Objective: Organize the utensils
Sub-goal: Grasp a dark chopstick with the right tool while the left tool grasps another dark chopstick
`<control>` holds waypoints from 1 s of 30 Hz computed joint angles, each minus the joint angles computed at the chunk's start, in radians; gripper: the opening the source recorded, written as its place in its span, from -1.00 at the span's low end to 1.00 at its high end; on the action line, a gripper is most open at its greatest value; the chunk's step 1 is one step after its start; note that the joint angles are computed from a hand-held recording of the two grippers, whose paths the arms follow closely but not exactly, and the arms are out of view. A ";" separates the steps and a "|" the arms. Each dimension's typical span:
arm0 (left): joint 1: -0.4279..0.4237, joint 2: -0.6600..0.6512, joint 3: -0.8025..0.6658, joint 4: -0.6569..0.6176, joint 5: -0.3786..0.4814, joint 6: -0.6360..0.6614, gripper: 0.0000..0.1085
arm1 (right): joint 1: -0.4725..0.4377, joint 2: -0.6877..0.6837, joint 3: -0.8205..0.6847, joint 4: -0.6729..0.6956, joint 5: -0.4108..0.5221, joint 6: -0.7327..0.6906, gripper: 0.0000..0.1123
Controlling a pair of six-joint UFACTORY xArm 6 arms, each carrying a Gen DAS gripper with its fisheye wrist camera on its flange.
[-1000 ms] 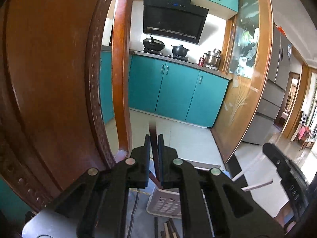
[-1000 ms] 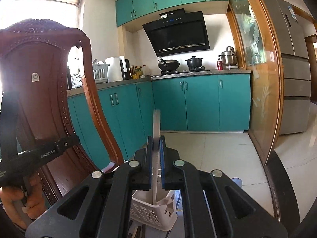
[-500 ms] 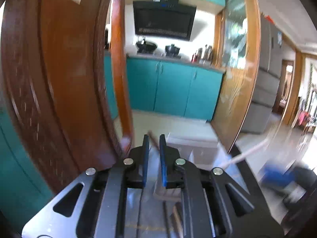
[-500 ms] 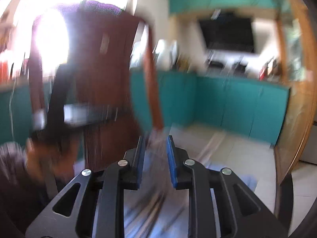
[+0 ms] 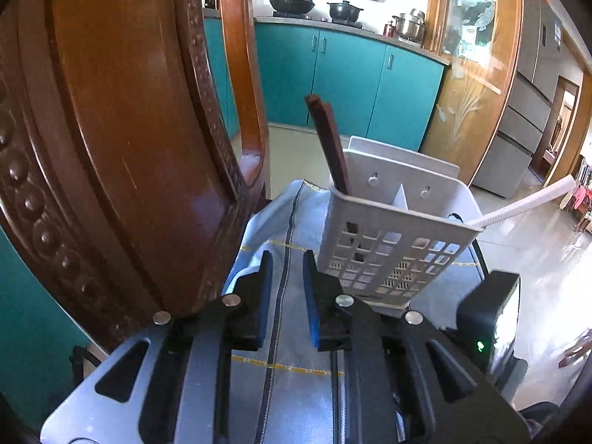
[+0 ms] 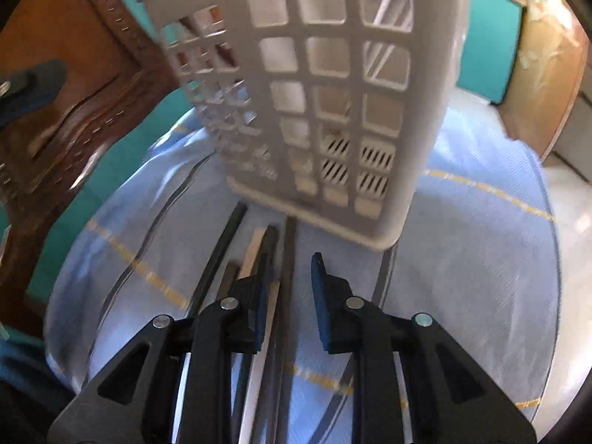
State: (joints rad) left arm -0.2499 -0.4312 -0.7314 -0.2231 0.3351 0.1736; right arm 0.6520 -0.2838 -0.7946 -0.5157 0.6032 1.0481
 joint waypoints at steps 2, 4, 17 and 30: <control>0.001 0.008 0.005 0.056 -0.006 -0.033 -0.60 | 0.002 0.027 -0.024 -0.062 0.023 0.047 -0.63; -0.001 0.014 0.013 0.084 0.003 -0.047 -0.60 | 0.020 0.045 -0.054 -0.075 0.081 0.043 -0.82; -0.033 0.115 0.010 0.070 0.186 0.053 -0.60 | -0.041 -0.180 0.098 0.149 0.145 -0.036 -0.85; -0.081 0.199 0.011 0.103 0.197 0.047 -0.50 | -0.028 -0.211 0.069 0.153 0.201 -0.077 -0.59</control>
State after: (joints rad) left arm -0.3311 -0.2318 -0.7206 -0.1197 0.5325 0.2202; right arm 0.6242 -0.4952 -0.7252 -0.3631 0.8041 0.9707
